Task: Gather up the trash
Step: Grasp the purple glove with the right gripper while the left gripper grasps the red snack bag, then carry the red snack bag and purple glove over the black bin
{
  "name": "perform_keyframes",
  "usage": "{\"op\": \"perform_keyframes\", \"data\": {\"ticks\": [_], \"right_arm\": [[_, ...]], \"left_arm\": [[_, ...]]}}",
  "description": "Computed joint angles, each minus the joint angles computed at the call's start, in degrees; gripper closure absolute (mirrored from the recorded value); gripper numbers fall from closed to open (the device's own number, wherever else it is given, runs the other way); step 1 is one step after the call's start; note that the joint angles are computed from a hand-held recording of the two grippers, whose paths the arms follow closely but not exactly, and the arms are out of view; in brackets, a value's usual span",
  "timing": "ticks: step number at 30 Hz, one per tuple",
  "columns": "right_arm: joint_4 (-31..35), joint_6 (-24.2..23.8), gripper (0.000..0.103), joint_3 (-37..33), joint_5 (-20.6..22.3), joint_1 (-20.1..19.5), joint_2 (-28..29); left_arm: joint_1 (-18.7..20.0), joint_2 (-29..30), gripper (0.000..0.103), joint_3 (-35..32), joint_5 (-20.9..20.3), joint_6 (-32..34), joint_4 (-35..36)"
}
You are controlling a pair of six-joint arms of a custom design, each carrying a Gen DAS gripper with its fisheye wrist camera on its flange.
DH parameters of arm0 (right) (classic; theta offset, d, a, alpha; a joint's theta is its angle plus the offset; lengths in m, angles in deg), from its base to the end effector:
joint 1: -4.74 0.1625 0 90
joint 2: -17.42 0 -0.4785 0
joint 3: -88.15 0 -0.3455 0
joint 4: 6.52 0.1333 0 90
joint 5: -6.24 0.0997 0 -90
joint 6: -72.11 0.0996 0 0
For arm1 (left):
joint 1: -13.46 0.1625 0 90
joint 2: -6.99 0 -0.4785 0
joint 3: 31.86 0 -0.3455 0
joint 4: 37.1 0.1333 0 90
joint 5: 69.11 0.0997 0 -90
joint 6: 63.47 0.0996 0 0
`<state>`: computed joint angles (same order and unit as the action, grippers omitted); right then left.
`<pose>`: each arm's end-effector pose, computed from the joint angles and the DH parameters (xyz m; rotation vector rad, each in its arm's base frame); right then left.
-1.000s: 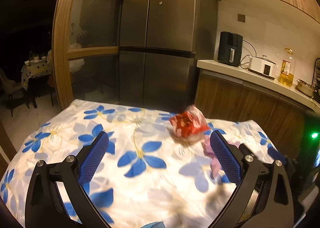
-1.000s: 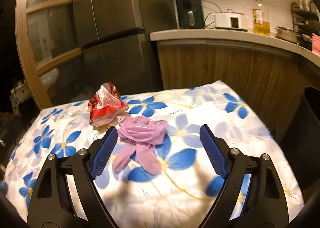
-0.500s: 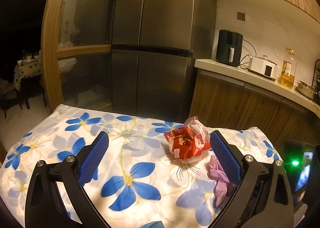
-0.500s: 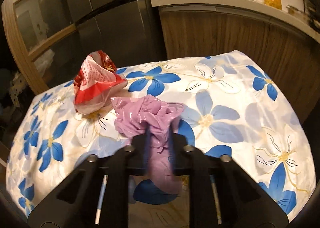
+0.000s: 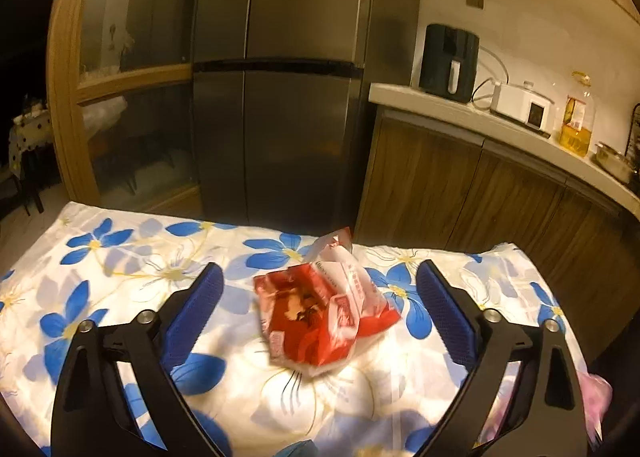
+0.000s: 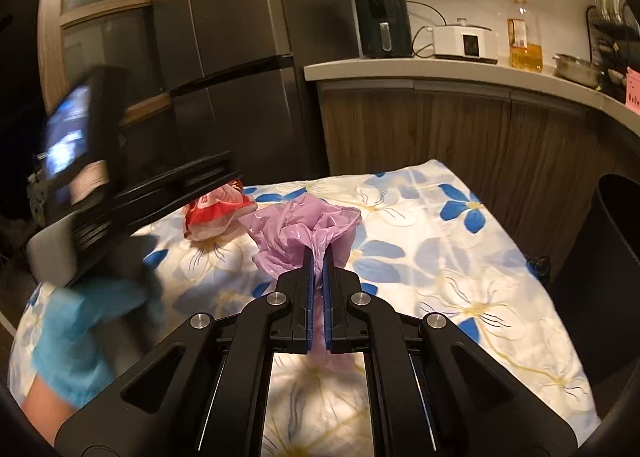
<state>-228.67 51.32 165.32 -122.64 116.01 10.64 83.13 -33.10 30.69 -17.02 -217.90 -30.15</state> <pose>0.3223 -0.6328 -0.0553 0.3506 -2.1858 1.2985 -0.0625 -0.7285 0.2132 0.4443 2.1636 -1.2299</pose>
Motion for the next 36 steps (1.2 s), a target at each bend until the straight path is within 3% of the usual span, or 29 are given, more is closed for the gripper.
{"op": "perform_keyframes", "data": {"ticks": [1, 5, 6, 11, 15, 20, 26, 36], "right_arm": [[-0.44, -0.25, 0.099, 0.51, 0.12, 0.01, -0.17], [-1.88, -0.73, 0.099, 2.2, 0.69, -0.03, -0.85], [-2.09, -0.62, 0.099, 2.55, 0.8, -0.08, -0.99], [-3.14, -0.14, 0.099, 4.15, 1.38, -0.22, -1.4], [-4.17, 0.01, 0.099, 5.15, 1.71, -0.15, -1.85], [-6.44, -0.16, 0.1, 7.12, 1.84, 0.32, -2.87], [-10.64, 0.2, 0.1, 11.12, 1.75, 1.18, -4.59], [-16.96, -0.26, 0.1, 17.34, 0.74, 2.77, -6.91]], "left_arm": [[0.08, 1.14, 0.015, -1.99, -0.76, -0.58, 1.95], [1.22, 5.44, 0.051, -10.33, -1.29, -5.23, 13.15], [1.46, 5.56, 0.061, -10.22, -1.25, -5.69, 13.49], [1.14, 4.43, 0.091, -7.38, -1.91, -4.31, 10.84], [1.0, 3.43, 0.095, -5.51, -2.04, -5.27, 9.99], [0.18, -0.81, 0.096, 1.55, -1.27, -7.17, 6.5], [-1.99, -8.86, 0.096, 14.14, -0.19, -8.72, -0.18], [-6.93, -15.4, 0.096, 28.57, -5.2, -9.3, -6.89]]}}
